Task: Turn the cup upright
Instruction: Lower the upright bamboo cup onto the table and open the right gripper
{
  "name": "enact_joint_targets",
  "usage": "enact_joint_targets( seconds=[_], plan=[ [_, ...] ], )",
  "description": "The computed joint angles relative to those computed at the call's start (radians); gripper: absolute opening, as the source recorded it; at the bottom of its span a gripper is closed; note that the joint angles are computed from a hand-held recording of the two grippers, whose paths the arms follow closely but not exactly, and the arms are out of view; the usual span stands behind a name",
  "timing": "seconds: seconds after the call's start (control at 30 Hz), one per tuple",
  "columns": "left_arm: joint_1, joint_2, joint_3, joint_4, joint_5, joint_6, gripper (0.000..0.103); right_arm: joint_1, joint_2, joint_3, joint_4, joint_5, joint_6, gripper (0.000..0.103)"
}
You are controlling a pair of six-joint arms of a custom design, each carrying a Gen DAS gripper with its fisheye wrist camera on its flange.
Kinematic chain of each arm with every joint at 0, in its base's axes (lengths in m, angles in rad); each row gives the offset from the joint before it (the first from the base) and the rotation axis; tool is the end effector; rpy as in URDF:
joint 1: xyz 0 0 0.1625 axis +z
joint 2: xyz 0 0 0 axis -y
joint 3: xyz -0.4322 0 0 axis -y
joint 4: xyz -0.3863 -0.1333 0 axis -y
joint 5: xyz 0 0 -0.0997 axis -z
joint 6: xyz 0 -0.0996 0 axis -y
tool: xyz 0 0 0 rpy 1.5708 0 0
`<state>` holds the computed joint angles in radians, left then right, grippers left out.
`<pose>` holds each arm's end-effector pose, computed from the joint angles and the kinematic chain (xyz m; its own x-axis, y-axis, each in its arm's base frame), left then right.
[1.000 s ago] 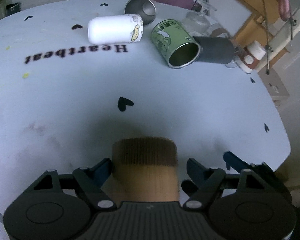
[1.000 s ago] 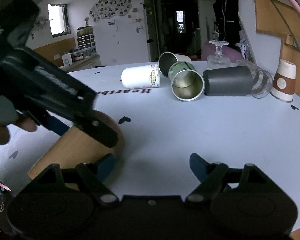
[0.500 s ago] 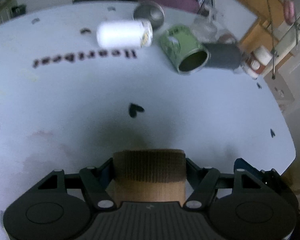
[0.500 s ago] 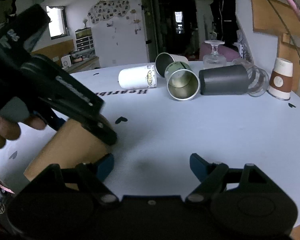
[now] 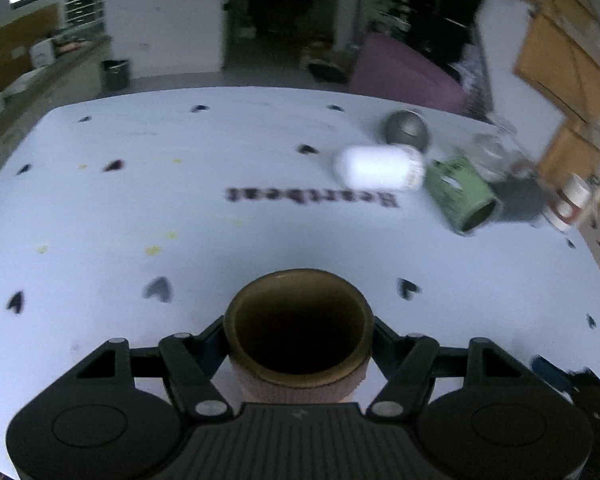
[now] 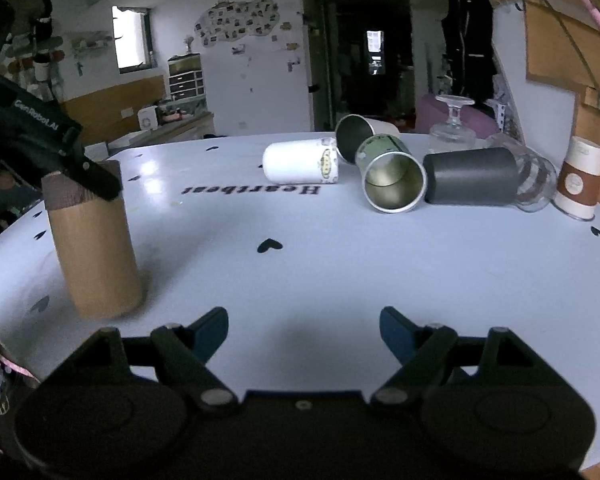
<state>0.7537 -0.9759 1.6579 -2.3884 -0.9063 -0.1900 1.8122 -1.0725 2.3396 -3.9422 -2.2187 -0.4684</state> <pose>-0.3418 -0.5878 0.2127 -0.7252 0.3796 -0.5745 0.5962 0.7635 -0.2482 0.1757 -0.4077 0.2269 -0.7573 0.0998 0.6454 -0.5037 0.5399 -0.6744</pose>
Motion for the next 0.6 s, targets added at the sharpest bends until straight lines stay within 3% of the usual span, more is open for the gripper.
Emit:
enact_joint_targets(
  seconds=[0.33,0.6],
  plan=[
    [0.075,0.031,-0.121,-0.030,0.233,-0.028,0.072,0.003,0.002,0.001,-0.010,-0.009,-0.014,0.083],
    [0.142,0.088,-0.239,-0.210,0.338,0.018,0.072,0.010,0.011,-0.005,0.001,-0.015,-0.024,0.083]
  ],
)
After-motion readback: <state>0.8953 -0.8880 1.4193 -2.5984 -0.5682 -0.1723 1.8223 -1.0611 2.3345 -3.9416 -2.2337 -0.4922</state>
